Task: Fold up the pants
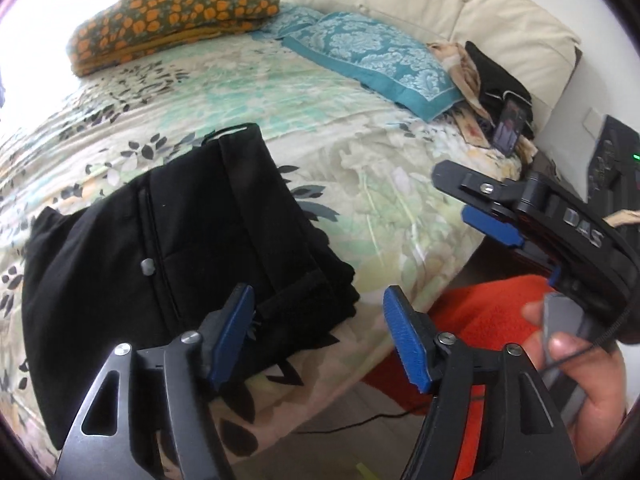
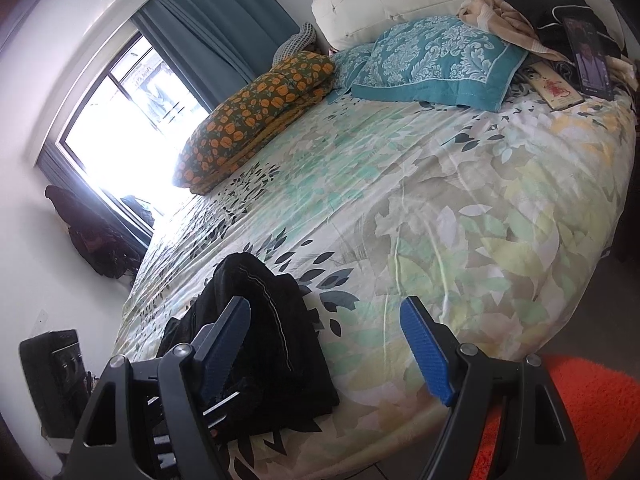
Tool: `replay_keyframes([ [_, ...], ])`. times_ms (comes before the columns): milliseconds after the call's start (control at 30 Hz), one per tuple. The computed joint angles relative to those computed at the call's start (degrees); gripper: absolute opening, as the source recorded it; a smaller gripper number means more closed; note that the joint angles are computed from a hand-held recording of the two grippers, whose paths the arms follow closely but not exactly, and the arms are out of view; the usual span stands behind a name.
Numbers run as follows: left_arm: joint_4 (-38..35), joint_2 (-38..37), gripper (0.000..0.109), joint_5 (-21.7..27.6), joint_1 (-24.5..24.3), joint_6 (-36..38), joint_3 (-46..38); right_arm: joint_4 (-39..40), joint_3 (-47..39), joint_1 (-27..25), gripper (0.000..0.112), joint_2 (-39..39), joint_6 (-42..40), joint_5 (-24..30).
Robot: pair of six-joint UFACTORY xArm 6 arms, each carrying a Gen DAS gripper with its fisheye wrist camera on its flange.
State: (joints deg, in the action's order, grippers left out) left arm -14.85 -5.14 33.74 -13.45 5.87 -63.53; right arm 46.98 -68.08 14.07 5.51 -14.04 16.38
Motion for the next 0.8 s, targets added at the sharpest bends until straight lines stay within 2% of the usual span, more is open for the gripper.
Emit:
replay_keyframes([
  [133, 1.3, -8.5, 0.071, 1.7, 4.0, 0.4, 6.3, 3.8, -1.1, -0.5, 0.077, 0.8, -2.4, 2.2],
  [233, 4.5, -13.4, 0.071, 0.8, 9.2, -2.9, 11.6, 7.1, -6.8, 0.2, 0.077, 4.1, -11.0, 9.9],
  [300, 6.1, -15.4, 0.071, 0.7, 12.9, -4.7, 14.3, -0.3, -14.7, 1.5, 0.076, 9.2, -10.9, 18.6],
  [367, 8.6, -16.3, 0.071, 1.2, 16.1, -7.8, 15.9, -7.9, -22.8, 3.1, 0.07, 14.8, -8.9, 24.9],
  [400, 8.1, -16.8, 0.071, 1.4, 17.6, -8.4, 16.5, -12.3, -28.5, 3.6, 0.031, 18.7, -7.2, 29.9],
  [433, 6.9, -17.5, 0.071, 1.1, 18.7, -8.3, 17.2, -17.9, -34.1, 4.1, 0.005, 22.5, -4.6, 33.9],
  [467, 5.7, -18.3, 0.071, 0.7, 19.6, -8.0, 17.9, -22.1, -38.1, 4.6, 0.005, 25.3, -2.8, 35.6],
  [533, 5.0, -19.7, 0.071, -0.5, 20.3, -7.3, 19.1, -25.7, -43.9, 4.9, 0.004, 28.7, -2.8, 38.0],
  [700, 3.5, -19.8, 0.071, -1.1, 19.3, -4.7, 20.4, -30.2, -47.7, 4.6, 0.004, 30.6, -2.4, 36.0],
  [800, 4.2, -19.3, 0.071, -0.7, 18.1, -3.4, 20.6, -32.9, -50.1, 4.2, 0.005, 33.8, -0.1, 40.6],
])
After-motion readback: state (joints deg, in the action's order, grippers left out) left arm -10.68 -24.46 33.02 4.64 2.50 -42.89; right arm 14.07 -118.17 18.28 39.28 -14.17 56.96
